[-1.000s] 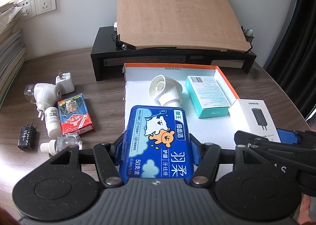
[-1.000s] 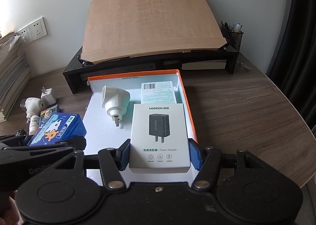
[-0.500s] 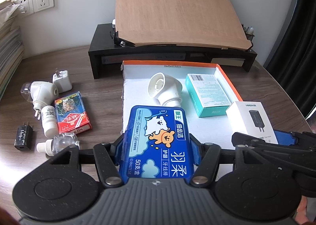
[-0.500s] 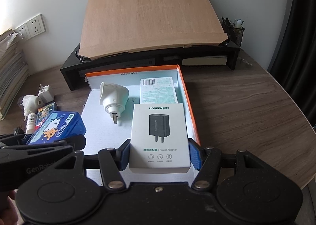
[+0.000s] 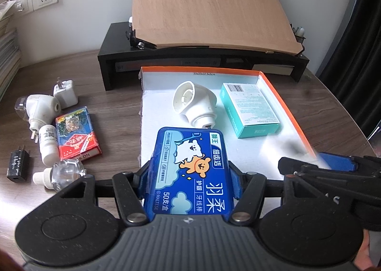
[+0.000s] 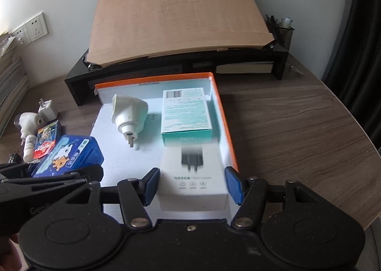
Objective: Organize rigid objects
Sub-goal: 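Lower and release the swab box and charger box into the lid with both tools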
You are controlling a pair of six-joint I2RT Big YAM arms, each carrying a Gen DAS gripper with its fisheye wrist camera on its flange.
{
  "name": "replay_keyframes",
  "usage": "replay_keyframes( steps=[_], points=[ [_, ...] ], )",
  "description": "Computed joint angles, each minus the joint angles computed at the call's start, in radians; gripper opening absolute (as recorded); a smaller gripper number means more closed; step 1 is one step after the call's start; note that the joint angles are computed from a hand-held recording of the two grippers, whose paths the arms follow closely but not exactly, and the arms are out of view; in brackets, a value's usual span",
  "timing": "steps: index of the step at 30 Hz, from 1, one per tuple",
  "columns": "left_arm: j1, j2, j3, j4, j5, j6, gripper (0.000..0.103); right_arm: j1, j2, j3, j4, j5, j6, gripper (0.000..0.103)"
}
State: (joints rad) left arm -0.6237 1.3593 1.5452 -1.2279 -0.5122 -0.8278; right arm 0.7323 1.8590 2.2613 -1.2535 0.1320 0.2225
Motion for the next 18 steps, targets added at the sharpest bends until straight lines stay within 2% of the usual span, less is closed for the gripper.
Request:
replay_keyframes(
  steps=[9,11,12,13,18],
  points=[
    [-0.002,0.006,-0.013,0.044,0.059,0.026,0.064,-0.015,-0.055,-0.067,0.055,0.029,0.05,0.074],
    [-0.004,0.004,-0.015,0.054,0.084,0.034,0.072,-0.013,-0.068,-0.082,0.068,0.037,0.058,0.074],
    [-0.007,-0.002,-0.021,0.066,0.091,0.035,0.08,-0.011,-0.073,-0.087,0.075,0.04,0.06,0.074],
    [-0.013,-0.007,-0.025,0.07,0.084,0.032,0.084,-0.01,-0.079,-0.095,0.083,0.046,0.062,0.074],
    [-0.03,-0.039,-0.039,0.064,0.039,0.01,0.088,-0.002,-0.097,-0.116,0.105,0.059,0.079,0.075]
  ],
)
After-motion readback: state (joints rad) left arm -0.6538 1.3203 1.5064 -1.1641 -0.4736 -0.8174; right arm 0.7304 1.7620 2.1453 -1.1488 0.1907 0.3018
